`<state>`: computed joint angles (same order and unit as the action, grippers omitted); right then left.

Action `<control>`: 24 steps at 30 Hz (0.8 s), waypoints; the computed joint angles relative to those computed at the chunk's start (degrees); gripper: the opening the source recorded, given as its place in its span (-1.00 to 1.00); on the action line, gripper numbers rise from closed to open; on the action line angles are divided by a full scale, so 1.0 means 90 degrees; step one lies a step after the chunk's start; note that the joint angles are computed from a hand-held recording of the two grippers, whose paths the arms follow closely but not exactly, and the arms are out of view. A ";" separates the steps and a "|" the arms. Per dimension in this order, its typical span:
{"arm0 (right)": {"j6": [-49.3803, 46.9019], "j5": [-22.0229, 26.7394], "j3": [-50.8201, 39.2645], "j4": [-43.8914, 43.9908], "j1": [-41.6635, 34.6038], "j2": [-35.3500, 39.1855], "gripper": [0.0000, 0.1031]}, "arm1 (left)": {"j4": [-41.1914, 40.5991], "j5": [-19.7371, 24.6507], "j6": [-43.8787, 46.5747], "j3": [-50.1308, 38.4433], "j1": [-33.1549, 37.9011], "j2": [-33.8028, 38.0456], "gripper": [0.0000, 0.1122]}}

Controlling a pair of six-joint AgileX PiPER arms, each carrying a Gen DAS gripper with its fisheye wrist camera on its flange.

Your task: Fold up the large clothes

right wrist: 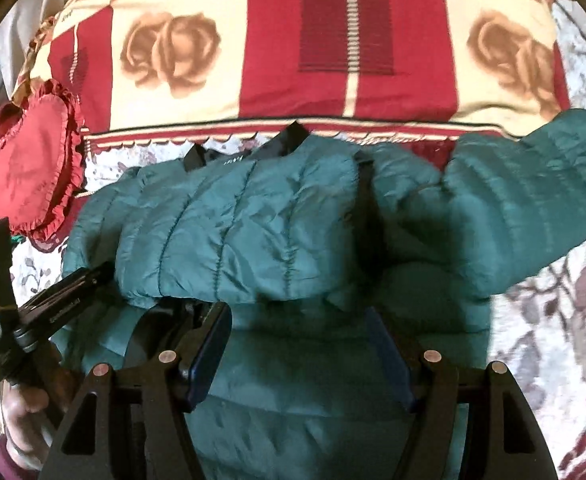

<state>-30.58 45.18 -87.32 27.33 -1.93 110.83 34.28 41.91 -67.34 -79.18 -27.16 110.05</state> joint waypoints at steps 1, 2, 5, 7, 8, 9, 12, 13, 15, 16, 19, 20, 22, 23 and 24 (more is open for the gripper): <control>-0.0033 0.0012 -0.0022 -0.0007 -0.0090 -0.0014 0.31 | 0.0020 0.0074 -0.0010 -0.0014 -0.0046 -0.0026 0.07; -0.0079 0.0017 -0.0056 0.0006 -0.0181 -0.0004 0.31 | 0.0045 0.0107 -0.0043 0.0007 -0.0089 -0.0079 0.07; -0.0103 -0.0069 -0.0211 -0.0027 -0.0493 0.0126 0.41 | 0.0186 -0.0064 -0.0245 0.0253 -0.0214 -0.0375 0.07; 0.0077 -0.0108 -0.0431 -0.0196 -0.0677 0.0290 0.44 | 0.0292 -0.0109 -0.0404 0.0344 -0.0280 -0.0509 0.07; 0.0174 -0.0121 -0.0592 -0.0274 -0.0798 0.0404 0.44 | 0.0311 -0.0125 -0.0465 0.0368 -0.0305 -0.0568 0.07; 0.0241 -0.0133 -0.0674 -0.0327 -0.0864 0.0460 0.44 | 0.0278 -0.0163 -0.0491 0.0383 -0.0316 -0.0624 0.07; 0.0504 0.0003 -0.1211 -0.0550 -0.1186 0.0767 0.44 | 0.0085 -0.0325 -0.0441 0.0419 -0.0316 -0.0734 0.07; 0.0598 0.0075 -0.1440 -0.0624 -0.1289 0.0895 0.44 | 0.0035 -0.0352 -0.0402 0.0399 -0.0315 -0.0734 0.07; 0.0794 0.0134 -0.1818 -0.0836 -0.1418 0.1112 0.44 | -0.0049 -0.0399 -0.0280 0.0358 -0.0366 -0.0722 0.07; 0.0857 0.0132 -0.1906 -0.0909 -0.1448 0.1162 0.44 | -0.0063 -0.0332 -0.0182 0.0284 -0.0423 -0.0677 0.07; 0.0974 0.0235 -0.2369 -0.1123 -0.1634 0.1420 0.44 | 0.0160 -0.0021 -0.0163 0.0131 -0.0652 -0.0582 0.07; 0.1027 0.0268 -0.2557 -0.1227 -0.1685 0.1519 0.44 | 0.0202 0.0029 -0.0154 0.0133 -0.0701 -0.0586 0.07; 0.1176 0.0352 -0.2956 -0.1407 -0.1787 0.1721 0.44 | 0.0224 0.0075 -0.0125 0.0147 -0.0760 -0.0608 0.07; 0.1266 0.0453 -0.3266 -0.1453 -0.1872 0.1873 0.44 | 0.0209 0.0063 -0.0137 0.0161 -0.0770 -0.0631 0.07; 0.1319 0.0488 -0.3438 -0.1471 -0.1926 0.1954 0.44 | 0.0182 0.0032 -0.0141 0.0197 -0.0757 -0.0662 0.07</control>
